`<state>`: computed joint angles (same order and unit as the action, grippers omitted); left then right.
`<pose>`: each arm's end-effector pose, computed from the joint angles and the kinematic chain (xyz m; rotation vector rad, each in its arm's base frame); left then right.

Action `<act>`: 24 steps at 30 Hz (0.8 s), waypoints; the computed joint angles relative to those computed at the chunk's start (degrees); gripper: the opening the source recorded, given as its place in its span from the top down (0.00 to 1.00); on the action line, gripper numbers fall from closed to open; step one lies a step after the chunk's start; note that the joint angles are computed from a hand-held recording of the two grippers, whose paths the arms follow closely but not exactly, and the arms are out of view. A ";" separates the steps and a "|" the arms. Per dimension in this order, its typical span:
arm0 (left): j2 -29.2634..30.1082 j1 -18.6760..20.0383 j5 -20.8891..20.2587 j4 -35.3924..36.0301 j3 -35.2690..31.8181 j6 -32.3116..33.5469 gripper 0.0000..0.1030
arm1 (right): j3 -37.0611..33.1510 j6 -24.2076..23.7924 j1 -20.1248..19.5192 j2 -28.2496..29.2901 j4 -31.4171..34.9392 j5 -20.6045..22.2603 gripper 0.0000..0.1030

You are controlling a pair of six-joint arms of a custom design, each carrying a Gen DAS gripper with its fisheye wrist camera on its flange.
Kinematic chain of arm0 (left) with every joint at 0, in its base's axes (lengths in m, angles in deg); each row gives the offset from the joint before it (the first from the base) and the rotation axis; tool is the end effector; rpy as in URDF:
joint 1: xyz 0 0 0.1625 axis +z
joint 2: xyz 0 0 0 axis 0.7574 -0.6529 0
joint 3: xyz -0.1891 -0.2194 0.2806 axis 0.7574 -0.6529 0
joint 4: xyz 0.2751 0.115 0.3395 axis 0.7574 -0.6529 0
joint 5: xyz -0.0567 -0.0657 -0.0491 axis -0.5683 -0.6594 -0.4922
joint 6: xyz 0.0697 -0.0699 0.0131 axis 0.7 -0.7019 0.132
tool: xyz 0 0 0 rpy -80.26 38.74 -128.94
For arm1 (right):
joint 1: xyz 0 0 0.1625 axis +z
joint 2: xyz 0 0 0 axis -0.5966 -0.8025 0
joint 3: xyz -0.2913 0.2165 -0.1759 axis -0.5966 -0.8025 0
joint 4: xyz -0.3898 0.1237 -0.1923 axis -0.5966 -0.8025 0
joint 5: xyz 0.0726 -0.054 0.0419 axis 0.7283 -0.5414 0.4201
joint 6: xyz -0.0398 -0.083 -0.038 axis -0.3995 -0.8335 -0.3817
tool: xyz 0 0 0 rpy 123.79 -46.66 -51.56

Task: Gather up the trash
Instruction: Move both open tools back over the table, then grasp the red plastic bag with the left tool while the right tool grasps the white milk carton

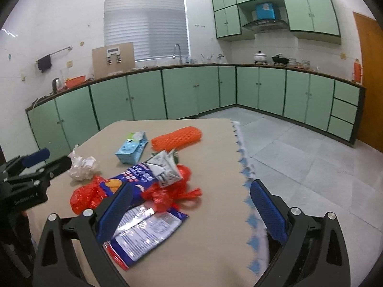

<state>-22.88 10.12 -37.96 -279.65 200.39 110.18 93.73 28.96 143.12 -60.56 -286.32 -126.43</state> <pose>-0.0732 -0.5555 0.2867 0.2256 1.8990 -1.3009 0.3044 -0.6286 0.0292 1.0450 -2.3766 1.1010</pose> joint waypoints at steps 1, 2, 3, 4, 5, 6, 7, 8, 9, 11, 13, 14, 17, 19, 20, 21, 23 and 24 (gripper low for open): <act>-0.26 0.36 0.19 -0.23 0.21 0.26 0.20 | -0.76 0.02 0.02 0.81 0.24 0.43 0.07; -0.39 0.65 0.44 -0.55 0.34 0.49 0.20 | -1.99 -0.14 0.15 1.75 0.91 0.40 0.07; -0.47 0.98 0.52 -0.92 0.32 0.77 0.20 | -3.00 -0.41 0.32 2.54 1.48 0.10 0.07; -0.50 1.31 0.60 -1.48 0.28 1.26 0.20 | -4.26 -0.86 0.52 3.45 2.22 -0.20 0.08; -0.40 1.51 0.80 -2.30 0.12 2.07 0.20 | -6.09 -1.77 0.82 4.79 3.09 -0.47 0.08; -0.21 1.72 1.02 -3.18 -0.16 3.01 0.20 | -7.16 -2.25 1.03 5.63 3.57 -0.72 0.08; -0.12 2.07 1.24 -3.55 -0.51 3.57 0.20 | -9.00 -3.08 1.33 6.92 4.62 -1.21 0.09; 0.05 2.27 1.44 -3.34 -0.82 3.31 0.20 | -10.08 -3.52 1.53 7.81 5.10 -1.63 0.10; -0.15 2.57 1.41 -2.73 -0.89 2.62 0.20 | -11.51 -3.97 1.73 8.80 6.01 -2.21 0.11; -0.46 3.07 1.39 -1.93 -0.86 1.50 0.20 | -14.31 -4.67 2.07 10.71 7.60 -3.43 0.12; -0.43 3.52 1.48 -1.26 -1.03 0.86 0.20 | -16.55 -5.20 2.30 12.23 8.83 -4.49 0.13; -0.46 3.73 1.35 -0.97 -0.97 0.52 0.20 | -18.38 -5.81 2.62 13.46 9.81 -6.16 0.14; -0.74 4.19 0.96 0.30 -0.84 -0.57 0.20 | -21.27 -6.04 2.76 15.30 12.15 -7.77 0.17; -0.84 4.33 0.83 1.12 -0.76 -1.13 0.20 | -22.58 -5.29 2.61 15.85 14.45 -8.35 0.21; -0.75 4.38 0.80 1.66 -0.83 -1.59 0.20 | -23.05 -4.76 2.51 15.88 15.89 -8.44 0.27; -0.84 4.45 0.68 2.29 -0.75 -2.13 0.20 | -23.44 -4.19 2.41 15.93 17.10 -8.36 0.33; -0.98 4.53 0.50 3.50 -0.53 -3.21 0.20 | -23.59 -3.09 2.17 15.72 18.43 -8.21 0.41; -1.07 4.50 0.43 4.18 -0.40 -3.81 0.20 | -23.49 -2.79 2.10 15.50 18.73 -7.98 0.46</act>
